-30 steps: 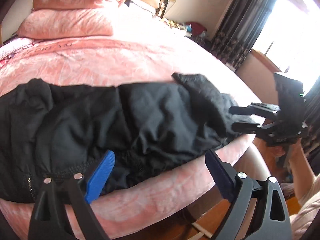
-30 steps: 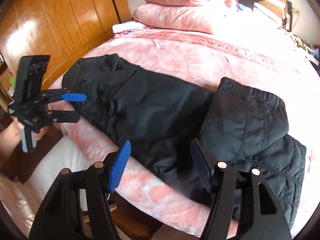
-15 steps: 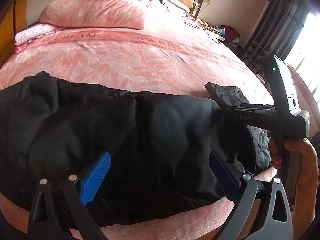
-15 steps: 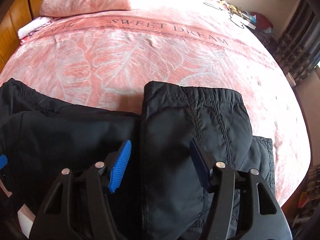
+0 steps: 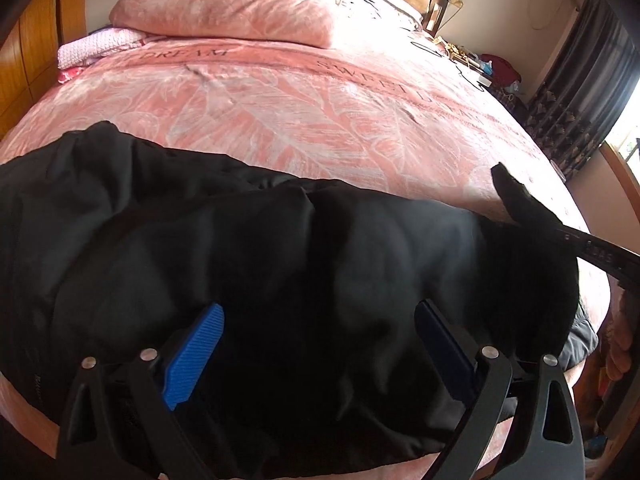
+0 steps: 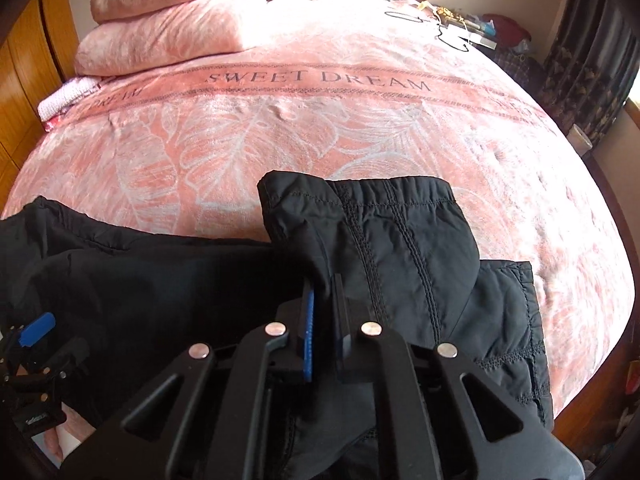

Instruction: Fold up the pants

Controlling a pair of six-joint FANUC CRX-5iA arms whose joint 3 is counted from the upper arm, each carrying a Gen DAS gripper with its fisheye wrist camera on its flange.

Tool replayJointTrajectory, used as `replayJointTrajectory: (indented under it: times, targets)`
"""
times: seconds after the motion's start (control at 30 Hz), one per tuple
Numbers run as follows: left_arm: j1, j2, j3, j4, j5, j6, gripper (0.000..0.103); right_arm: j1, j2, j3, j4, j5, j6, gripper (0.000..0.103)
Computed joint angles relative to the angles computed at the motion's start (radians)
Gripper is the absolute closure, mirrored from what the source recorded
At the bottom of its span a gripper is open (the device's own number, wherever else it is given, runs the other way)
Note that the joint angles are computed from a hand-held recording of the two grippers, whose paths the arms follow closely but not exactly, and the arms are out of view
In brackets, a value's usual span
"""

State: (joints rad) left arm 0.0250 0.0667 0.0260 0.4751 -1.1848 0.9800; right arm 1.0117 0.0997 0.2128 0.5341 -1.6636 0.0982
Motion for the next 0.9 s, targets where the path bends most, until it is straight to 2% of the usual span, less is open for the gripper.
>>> replayJointTrajectory:
  times: [0.17, 0.33, 0.37, 0.43, 0.5, 0.53, 0.6, 0.63, 0.73, 0.8, 0.87, 0.9]
  targets:
    - [-0.016, 0.001, 0.01, -0.037, 0.011, 0.011, 0.007, 0.096, -0.193, -0.176, 0.047, 0.045, -0.257, 0.097]
    - [-0.029, -0.003, 0.014, -0.071, 0.017, 0.018, 0.007, 0.203, -0.301, -0.275, 0.012, -0.056, -0.452, 0.095]
    - [-0.032, -0.004, 0.014, -0.077, 0.02, 0.021, 0.007, 0.221, -0.316, -0.29, -0.006, -0.073, -0.48, 0.093]
    - [-0.037, -0.005, 0.016, -0.087, 0.02, 0.028, 0.007, 0.243, -0.333, -0.307, -0.049, -0.115, -0.513, 0.082]
    - [-0.039, -0.002, 0.025, -0.09, 0.013, 0.037, 0.007, 0.274, -0.352, -0.329, -0.065, -0.156, -0.552, 0.066]
    - [-0.038, -0.002, 0.026, -0.083, 0.008, 0.04, 0.007, 0.296, -0.37, -0.345, -0.065, -0.172, -0.58, 0.062]
    - [-0.036, -0.01, 0.019, -0.063, 0.002, 0.037, 0.007, 0.337, -0.412, -0.382, -0.055, -0.189, -0.646, 0.047]
    - [-0.036, -0.014, 0.015, -0.056, 0.002, 0.034, 0.007, 0.359, -0.444, -0.409, -0.045, -0.185, -0.692, 0.042]
    - [-0.045, -0.026, 0.007, -0.046, -0.001, 0.016, 0.007, 0.415, -0.548, -0.494, -0.026, -0.149, -0.832, 0.04]
    - [-0.053, -0.032, 0.001, -0.041, -0.001, 0.007, 0.007, 0.432, -0.592, -0.527, -0.029, -0.145, -0.894, 0.05]
    - [-0.062, -0.034, -0.001, -0.044, -0.004, 0.004, 0.007, 0.465, -0.632, -0.556, -0.017, -0.156, -0.95, 0.049]
    - [-0.067, -0.034, -0.002, -0.046, -0.002, 0.001, 0.007, 0.48, -0.645, -0.564, -0.014, -0.17, -0.969, 0.044]
